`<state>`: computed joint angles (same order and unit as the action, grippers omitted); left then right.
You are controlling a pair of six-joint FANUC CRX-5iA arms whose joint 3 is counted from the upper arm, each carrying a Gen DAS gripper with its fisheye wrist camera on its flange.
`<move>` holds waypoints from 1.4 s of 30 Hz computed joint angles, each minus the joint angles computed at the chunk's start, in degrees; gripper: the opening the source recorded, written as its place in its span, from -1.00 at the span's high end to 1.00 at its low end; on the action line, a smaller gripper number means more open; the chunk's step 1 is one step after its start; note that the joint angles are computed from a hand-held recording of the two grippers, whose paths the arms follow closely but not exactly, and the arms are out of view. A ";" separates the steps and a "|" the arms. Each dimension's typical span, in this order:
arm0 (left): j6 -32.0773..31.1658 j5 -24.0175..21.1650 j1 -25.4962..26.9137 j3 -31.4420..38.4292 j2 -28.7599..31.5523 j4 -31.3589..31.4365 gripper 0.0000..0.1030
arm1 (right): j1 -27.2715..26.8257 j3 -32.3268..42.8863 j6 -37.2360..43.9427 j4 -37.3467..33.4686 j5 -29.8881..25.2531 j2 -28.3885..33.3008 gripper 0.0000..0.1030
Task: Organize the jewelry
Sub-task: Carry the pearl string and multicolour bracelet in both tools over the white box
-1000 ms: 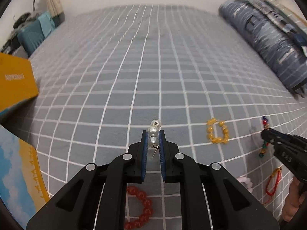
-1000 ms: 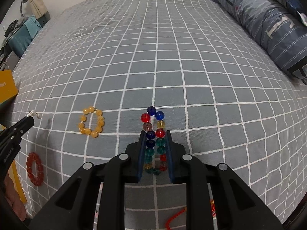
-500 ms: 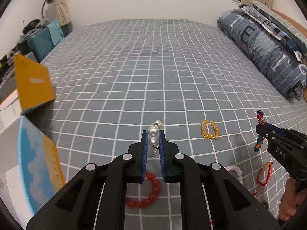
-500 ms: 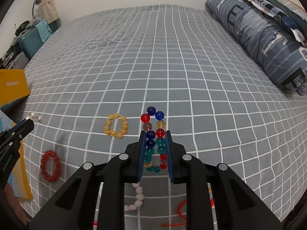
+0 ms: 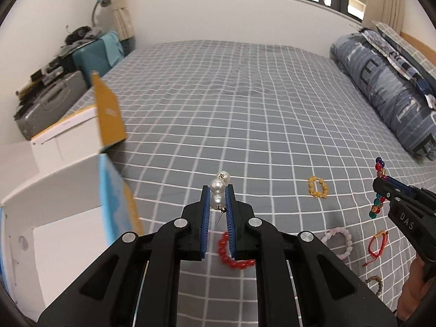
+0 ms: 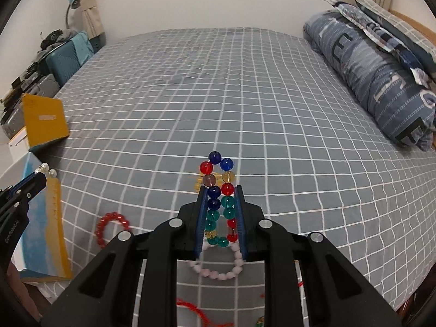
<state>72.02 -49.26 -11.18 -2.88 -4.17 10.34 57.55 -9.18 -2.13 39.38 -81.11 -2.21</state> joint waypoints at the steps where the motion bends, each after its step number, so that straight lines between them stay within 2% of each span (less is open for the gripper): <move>1: -0.04 -0.20 0.57 -0.10 -0.36 0.09 0.79 | 0.38 0.85 0.20 0.22 -0.13 0.55 0.64; 5: 0.71 -1.14 2.74 -0.21 -1.87 -1.31 0.79 | 1.75 3.58 0.99 1.45 -0.11 2.50 0.64; 18: -4.96 -3.25 15.71 -4.19 -7.42 3.39 0.79 | 4.60 17.61 6.95 2.90 1.61 12.78 0.64; 33: -9.00 -5.51 30.75 -5.32 -8.20 6.56 0.79 | 7.20 43.45 20.37 0.68 4.98 31.52 0.64; 42: -9.56 -6.46 36.67 -5.65 -6.49 5.77 0.79 | 6.34 57.69 27.37 -5.13 2.24 41.85 0.64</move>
<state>62.46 -55.72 25.50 -8.54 -10.66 16.11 63.89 48.52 25.24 34.26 -78.87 39.64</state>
